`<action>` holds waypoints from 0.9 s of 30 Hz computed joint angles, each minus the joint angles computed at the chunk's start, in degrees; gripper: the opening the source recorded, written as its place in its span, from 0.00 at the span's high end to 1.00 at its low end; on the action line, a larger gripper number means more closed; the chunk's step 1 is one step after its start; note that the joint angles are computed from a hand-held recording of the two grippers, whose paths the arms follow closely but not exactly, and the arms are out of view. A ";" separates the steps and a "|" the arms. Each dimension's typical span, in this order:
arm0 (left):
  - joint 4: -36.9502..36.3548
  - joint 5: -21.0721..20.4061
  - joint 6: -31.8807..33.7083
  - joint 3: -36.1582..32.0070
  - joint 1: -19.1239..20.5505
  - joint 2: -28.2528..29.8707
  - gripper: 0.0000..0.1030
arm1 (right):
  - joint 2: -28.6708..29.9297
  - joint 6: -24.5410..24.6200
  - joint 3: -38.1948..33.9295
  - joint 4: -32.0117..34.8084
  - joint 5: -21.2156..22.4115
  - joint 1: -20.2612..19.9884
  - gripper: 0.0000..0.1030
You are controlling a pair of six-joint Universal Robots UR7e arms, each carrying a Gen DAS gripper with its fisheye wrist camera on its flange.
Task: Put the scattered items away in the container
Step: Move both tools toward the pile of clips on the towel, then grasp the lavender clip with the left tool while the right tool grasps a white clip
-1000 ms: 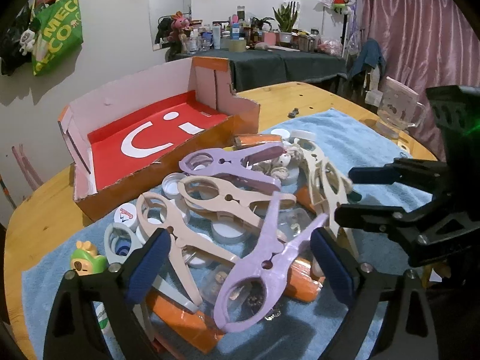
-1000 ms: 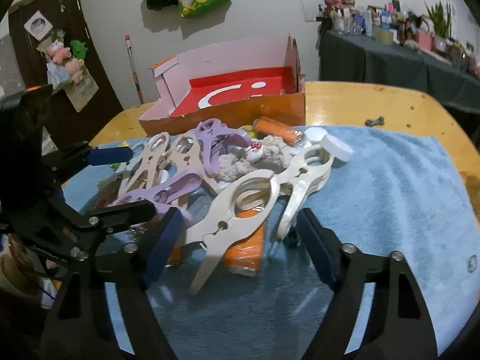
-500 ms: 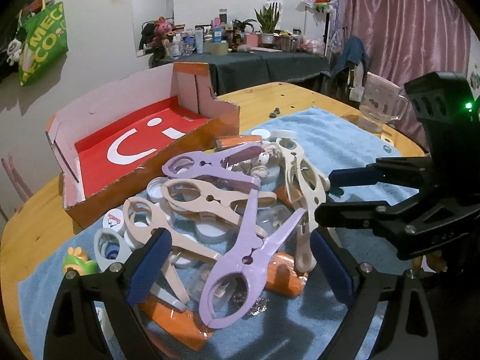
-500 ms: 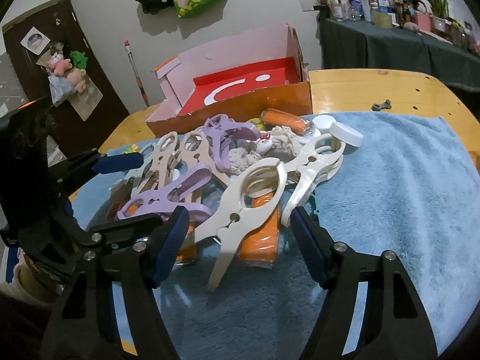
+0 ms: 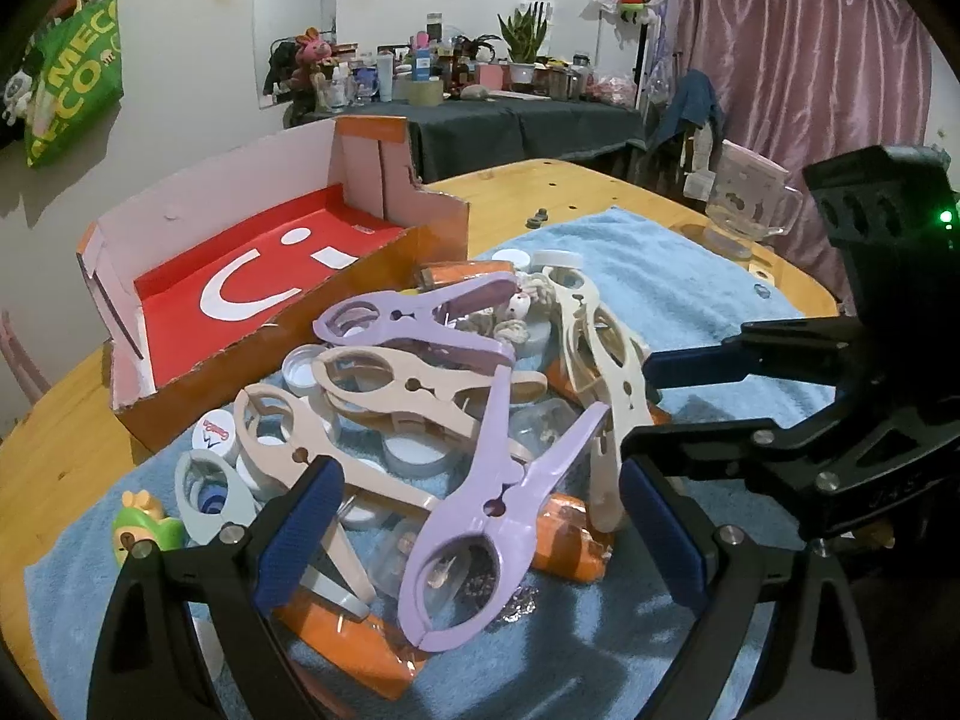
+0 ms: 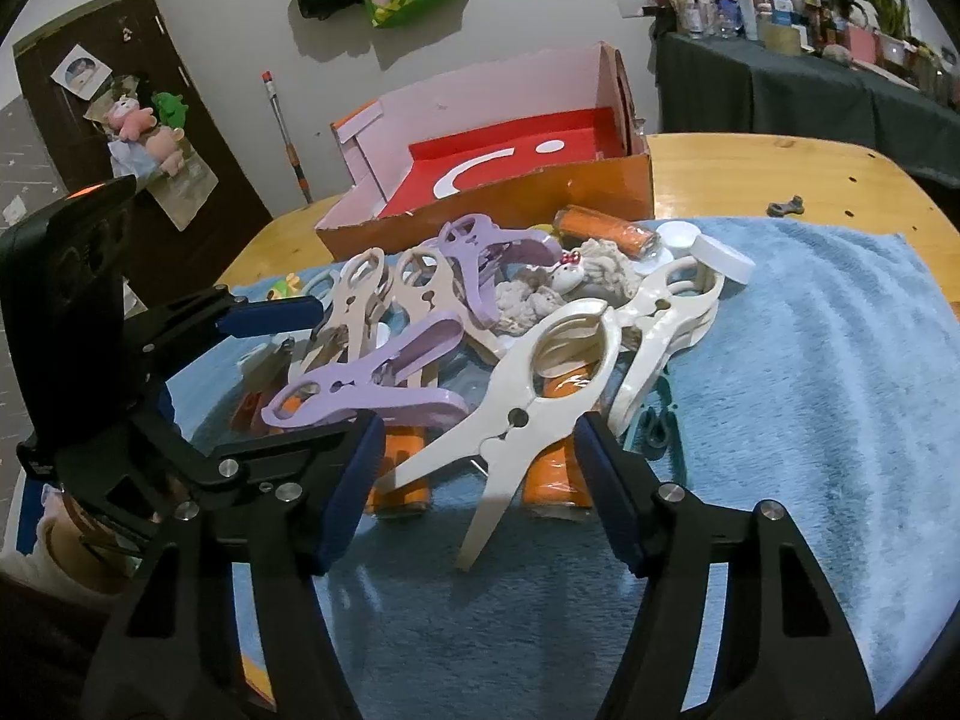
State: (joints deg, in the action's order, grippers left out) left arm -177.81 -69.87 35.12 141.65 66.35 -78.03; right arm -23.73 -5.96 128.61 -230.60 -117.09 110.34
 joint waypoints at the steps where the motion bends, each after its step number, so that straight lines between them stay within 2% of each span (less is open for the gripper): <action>1: 0.26 -0.27 0.18 -0.15 0.21 -0.04 0.10 | 0.07 0.16 -0.07 0.01 -0.07 -0.07 0.38; 3: 0.92 -0.41 0.09 -0.51 0.52 0.04 0.14 | 0.06 0.63 -0.20 0.52 -0.02 -0.36 0.38; 10: 3.23 -1.52 -0.40 -1.89 1.55 0.18 0.17 | 0.02 1.68 -0.35 1.31 0.30 -1.26 0.47; 22: 5.05 -1.54 0.73 -1.98 1.43 0.57 0.30 | 0.08 1.39 -0.49 0.53 -0.35 -1.38 0.49; 24: 6.20 -1.88 0.70 -2.29 1.49 0.27 0.37 | 0.14 1.31 -0.59 0.53 -0.48 -1.31 0.49; 27: 7.42 -2.15 0.71 -2.72 1.44 0.19 0.41 | 0.10 0.98 -0.66 0.55 -0.78 -1.22 0.50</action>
State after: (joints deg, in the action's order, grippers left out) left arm -170.38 -72.03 35.83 138.93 67.79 -77.84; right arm -23.63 -4.98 127.96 -230.05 -117.87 109.12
